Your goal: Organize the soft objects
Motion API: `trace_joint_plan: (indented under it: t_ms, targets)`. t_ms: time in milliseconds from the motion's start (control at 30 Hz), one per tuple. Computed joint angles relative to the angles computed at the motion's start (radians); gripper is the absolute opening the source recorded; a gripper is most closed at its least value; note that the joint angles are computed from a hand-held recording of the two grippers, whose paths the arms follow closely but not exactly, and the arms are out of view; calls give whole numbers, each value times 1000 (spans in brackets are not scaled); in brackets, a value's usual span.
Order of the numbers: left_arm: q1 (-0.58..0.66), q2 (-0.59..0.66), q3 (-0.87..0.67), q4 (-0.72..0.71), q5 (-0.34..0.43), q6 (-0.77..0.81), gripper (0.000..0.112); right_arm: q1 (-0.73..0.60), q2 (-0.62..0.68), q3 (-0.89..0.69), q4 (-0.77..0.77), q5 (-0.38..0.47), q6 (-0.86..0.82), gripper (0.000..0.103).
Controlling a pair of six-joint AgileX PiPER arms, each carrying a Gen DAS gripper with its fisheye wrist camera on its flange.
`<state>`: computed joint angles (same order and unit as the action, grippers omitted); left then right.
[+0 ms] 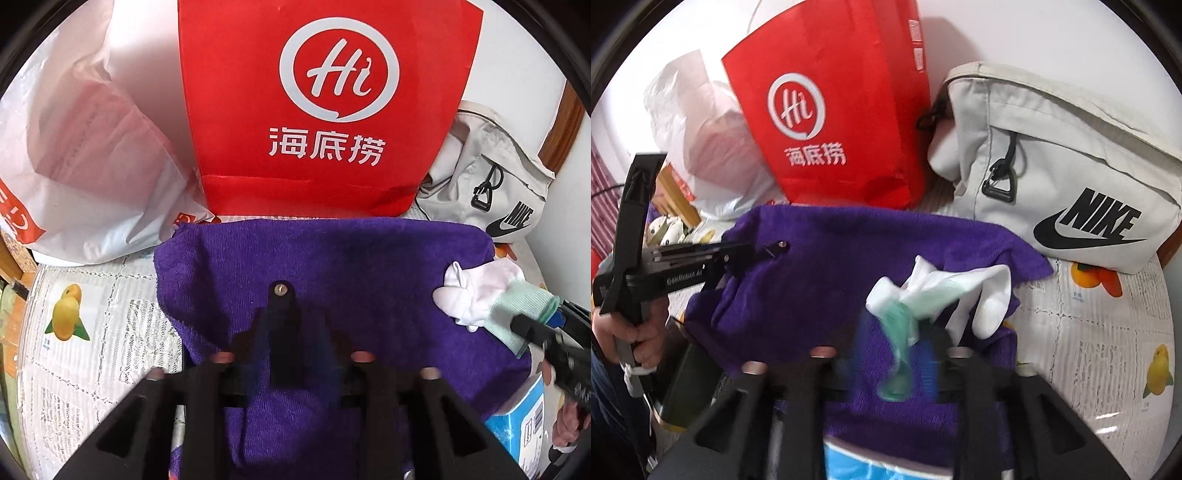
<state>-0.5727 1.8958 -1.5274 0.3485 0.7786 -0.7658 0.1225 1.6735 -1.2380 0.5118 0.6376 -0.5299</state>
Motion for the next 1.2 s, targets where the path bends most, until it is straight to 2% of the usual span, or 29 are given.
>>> trace_joint_plan:
  t_ms: [33,67,300,433,667,800,900,1033,1200]
  targets:
    - [-6,-5,2,15,7,-16,51,5,-12,11,-5,-8,1,52]
    - [-11,-13,9,27,7,-30,52,10,-21,20,-7,-15,-1,53]
    - [-43,-88,55,74,44,-78,54,5,-113,64,-71,0,70,54]
    - [-88,-170,132,137,41,-142,54,-22,-217,134,-72,-8,102,62]
    - [-179,-336,290,181,58,-258,54,19,-410,259,-122,10,189,63]
    - [-238,-446,384,213,100,-352,54,107,-508,336,-164,6,279,66]
    - [-288,-524,460,242,121,-424,64,194,-544,378,-219,-15,367,71]
    - [-329,-624,571,259,138,-499,65,401,-547,415,-473,-63,648,75]
    - [-377,-714,676,265,182,-568,65,549,-483,419,-670,-83,869,76]
